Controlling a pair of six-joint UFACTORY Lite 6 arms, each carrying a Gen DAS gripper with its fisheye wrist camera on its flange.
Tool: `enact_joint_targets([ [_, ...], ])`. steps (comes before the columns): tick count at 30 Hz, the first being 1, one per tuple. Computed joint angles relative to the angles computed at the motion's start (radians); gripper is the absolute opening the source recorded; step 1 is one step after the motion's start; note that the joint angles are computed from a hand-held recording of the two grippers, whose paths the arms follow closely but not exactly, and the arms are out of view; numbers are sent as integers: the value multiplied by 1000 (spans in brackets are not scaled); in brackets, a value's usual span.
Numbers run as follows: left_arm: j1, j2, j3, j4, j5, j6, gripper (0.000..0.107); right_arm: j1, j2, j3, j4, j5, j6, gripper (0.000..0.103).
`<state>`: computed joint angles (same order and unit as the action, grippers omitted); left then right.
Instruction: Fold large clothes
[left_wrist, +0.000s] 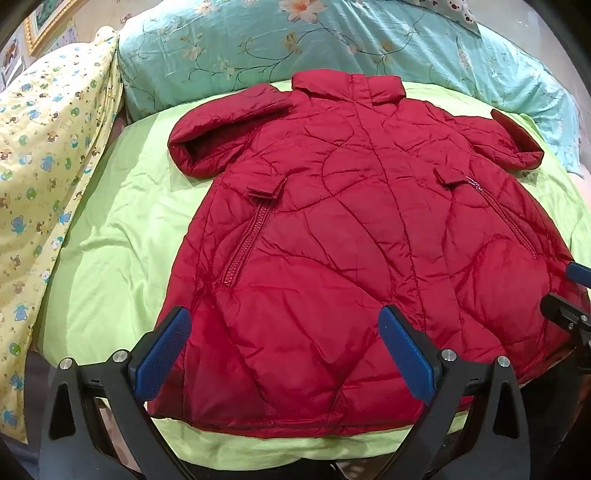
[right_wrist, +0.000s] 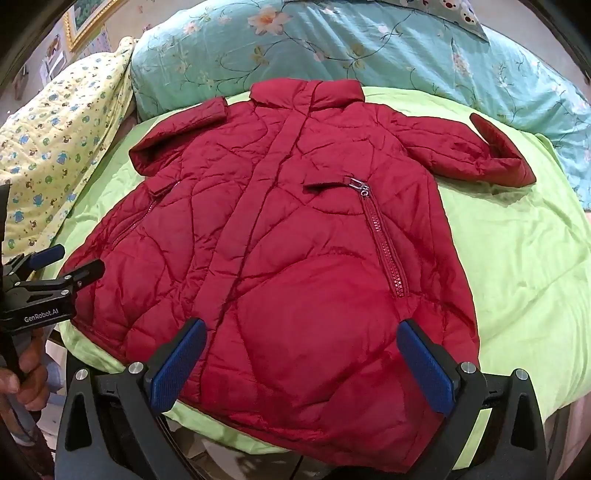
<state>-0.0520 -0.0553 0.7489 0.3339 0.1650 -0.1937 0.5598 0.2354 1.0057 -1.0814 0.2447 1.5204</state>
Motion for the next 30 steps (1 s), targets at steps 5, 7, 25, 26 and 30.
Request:
enact_joint_targets([
  [5, -26, -16, -15, 86, 4, -106, 102, 17, -25, -16, 8, 10, 2, 103],
  [7, -14, 7, 0, 78, -7, -88, 102, -2, -5, 2, 32, 2, -34, 103],
  [25, 0, -10, -23, 49, -26, -44, 102, 9, 15, 21, 50, 13, -47, 103],
  [26, 0, -10, -25, 51, -28, -45, 102, 8, 14, 19, 50, 11, -47, 103],
  [30, -2, 0, -23, 56, -39, -53, 102, 9, 24, 24, 21, 2, -18, 103],
])
